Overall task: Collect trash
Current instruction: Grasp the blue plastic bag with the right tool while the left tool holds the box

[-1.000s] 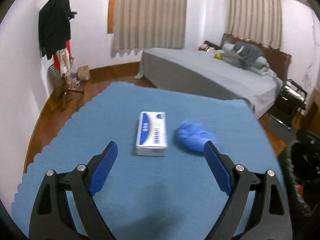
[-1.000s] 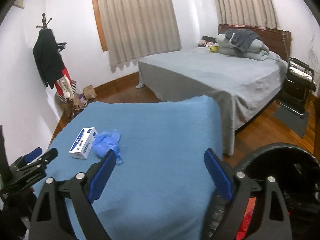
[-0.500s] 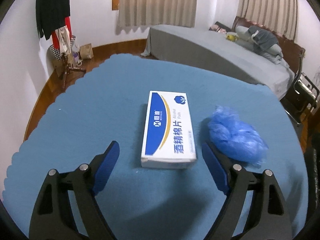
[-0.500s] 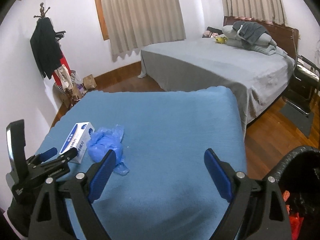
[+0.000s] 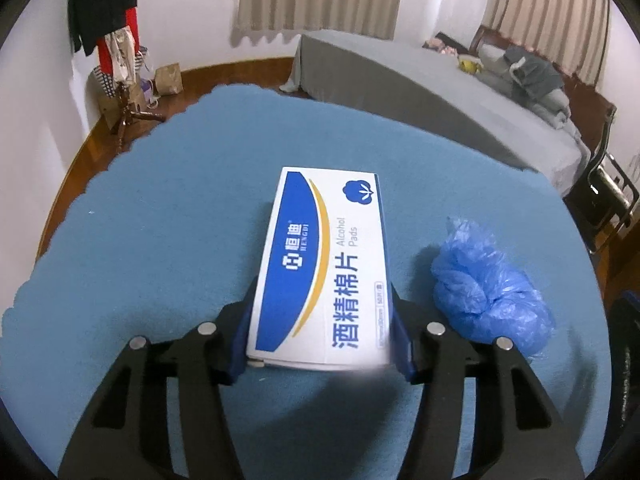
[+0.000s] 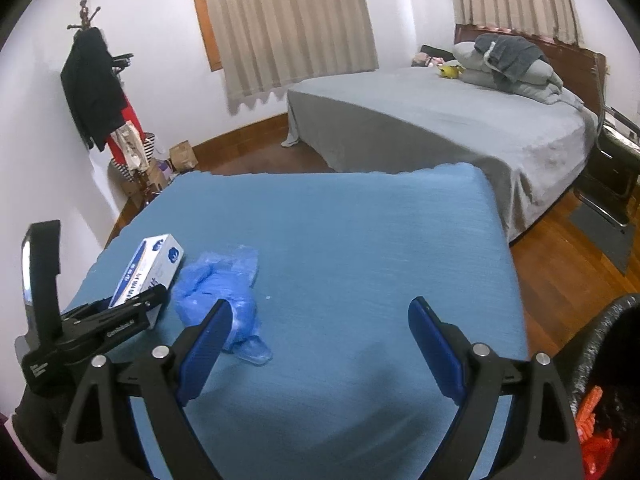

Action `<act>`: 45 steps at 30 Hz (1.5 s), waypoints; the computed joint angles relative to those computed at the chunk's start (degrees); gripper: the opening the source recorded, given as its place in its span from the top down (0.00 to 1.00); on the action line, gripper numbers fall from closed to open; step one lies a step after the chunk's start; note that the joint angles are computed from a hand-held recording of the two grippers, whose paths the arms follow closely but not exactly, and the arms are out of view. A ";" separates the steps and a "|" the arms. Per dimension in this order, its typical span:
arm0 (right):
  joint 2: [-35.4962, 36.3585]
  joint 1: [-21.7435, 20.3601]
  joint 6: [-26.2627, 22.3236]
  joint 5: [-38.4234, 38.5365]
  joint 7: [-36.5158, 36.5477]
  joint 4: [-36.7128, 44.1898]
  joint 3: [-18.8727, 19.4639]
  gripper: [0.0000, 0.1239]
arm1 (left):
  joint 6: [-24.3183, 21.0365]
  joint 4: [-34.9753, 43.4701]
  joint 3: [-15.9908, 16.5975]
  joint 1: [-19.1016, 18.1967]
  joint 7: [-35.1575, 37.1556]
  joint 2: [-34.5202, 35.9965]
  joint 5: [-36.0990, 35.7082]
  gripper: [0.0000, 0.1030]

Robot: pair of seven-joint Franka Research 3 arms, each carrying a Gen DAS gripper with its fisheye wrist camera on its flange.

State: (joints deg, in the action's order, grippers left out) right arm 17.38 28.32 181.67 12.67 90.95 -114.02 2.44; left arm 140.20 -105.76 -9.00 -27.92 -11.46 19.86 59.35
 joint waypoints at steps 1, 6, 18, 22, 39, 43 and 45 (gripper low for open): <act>0.22 -0.18 -0.13 0.04 -0.25 0.36 0.42 0.28 | -0.58 -0.71 0.16 -0.36 -0.69 -0.77 0.81 0.47; 2.19 -1.06 -0.97 1.10 -1.38 3.05 2.99 0.25 | -2.32 -5.76 -1.00 0.40 -1.26 -5.13 0.68 0.47; 10.48 5.27 -7.55 -2.74 0.51 14.42 -0.83 0.23 | -5.99 -14.66 -4.47 3.75 -5.35 -12.74 0.71 0.47; 13.21 6.37 -11.75 -5.20 2.85 18.48 -2.44 0.23 | -5.93 -15.18 -4.99 4.40 -5.65 -13.21 0.36 0.47; 9.76 -0.93 -10.42 0.15 -5.75 14.21 6.23 0.53 | -8.31 -13.56 -6.08 3.36 -6.44 -12.89 1.45 0.47; 6.33 -3.60 -7.81 3.99 -9.46 10.21 9.17 0.53 | -9.49 -12.60 -6.46 2.56 -6.18 -12.98 1.73 0.47; 4.21 -5.62 -6.40 6.66 -11.97 7.74 11.26 0.53 | -10.35 -11.67 -6.82 1.97 -5.54 -12.80 1.75 0.47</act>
State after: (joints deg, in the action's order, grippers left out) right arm 21.59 22.70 175.27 19.33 78.98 -106.27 13.70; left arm 129.85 -117.43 -15.82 -25.95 -17.00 7.06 61.10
